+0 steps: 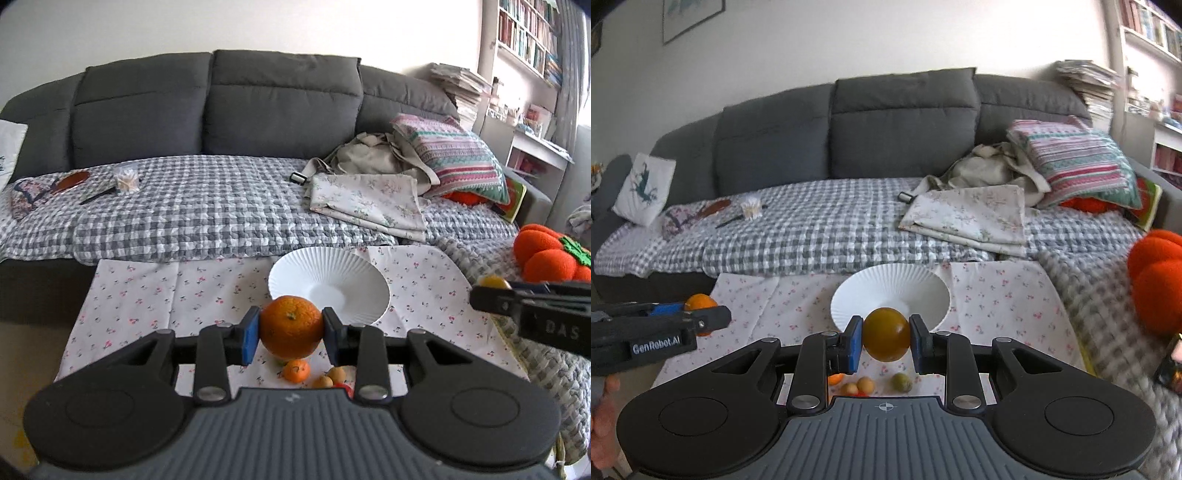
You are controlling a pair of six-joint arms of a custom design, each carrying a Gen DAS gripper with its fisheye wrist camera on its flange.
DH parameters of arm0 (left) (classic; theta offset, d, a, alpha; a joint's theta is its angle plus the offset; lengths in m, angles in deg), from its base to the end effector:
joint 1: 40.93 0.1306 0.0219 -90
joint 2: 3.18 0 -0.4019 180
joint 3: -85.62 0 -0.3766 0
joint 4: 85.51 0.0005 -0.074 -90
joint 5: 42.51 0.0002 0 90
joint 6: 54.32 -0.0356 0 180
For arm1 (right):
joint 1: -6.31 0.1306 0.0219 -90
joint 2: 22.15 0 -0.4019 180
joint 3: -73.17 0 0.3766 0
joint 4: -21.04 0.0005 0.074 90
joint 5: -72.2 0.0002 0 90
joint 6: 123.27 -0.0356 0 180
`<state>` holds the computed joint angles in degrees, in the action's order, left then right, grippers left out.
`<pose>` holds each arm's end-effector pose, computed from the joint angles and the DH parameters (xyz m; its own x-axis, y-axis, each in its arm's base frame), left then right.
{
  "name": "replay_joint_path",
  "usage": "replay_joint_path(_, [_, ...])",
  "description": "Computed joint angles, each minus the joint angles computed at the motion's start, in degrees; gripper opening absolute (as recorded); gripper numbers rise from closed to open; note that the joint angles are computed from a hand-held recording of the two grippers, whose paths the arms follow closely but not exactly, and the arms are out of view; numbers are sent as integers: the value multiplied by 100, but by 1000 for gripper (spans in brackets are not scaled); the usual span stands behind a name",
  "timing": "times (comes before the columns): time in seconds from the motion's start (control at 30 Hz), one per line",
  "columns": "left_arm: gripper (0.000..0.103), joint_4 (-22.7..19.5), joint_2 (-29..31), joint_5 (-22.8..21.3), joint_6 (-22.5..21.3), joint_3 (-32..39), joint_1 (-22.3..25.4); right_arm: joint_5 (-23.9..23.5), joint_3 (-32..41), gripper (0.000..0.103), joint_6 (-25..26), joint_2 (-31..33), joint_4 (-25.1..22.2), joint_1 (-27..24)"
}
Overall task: Organize fruits
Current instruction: 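Carry both fruits over the white bowl and open both grippers to drop them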
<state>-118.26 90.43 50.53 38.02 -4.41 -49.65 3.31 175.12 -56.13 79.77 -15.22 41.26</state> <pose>0.5048 -0.0798 0.4426 -0.5938 0.0498 -0.8030 0.1695 0.9834 -0.0643 0.4731 0.3144 0.4605 -0.5615 0.0497 -0.8260 -0.0848 0.9895 0.1172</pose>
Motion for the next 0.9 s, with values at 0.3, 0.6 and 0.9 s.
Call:
replay_joint_path(0.3, [33,-91,1366,-168,-450,1047,-152,-665,862,25,777,1095,-214,-553])
replay_joint_path(0.6, [33,-568,2882,-37,-564,2463,-243,-1264,1823,25,1414,2223,-571,-1054])
replay_joint_path(0.9, [33,-611,3655,-228,-1136,3068,-287,-1609,3063,25,1578,3357,-833,-1215])
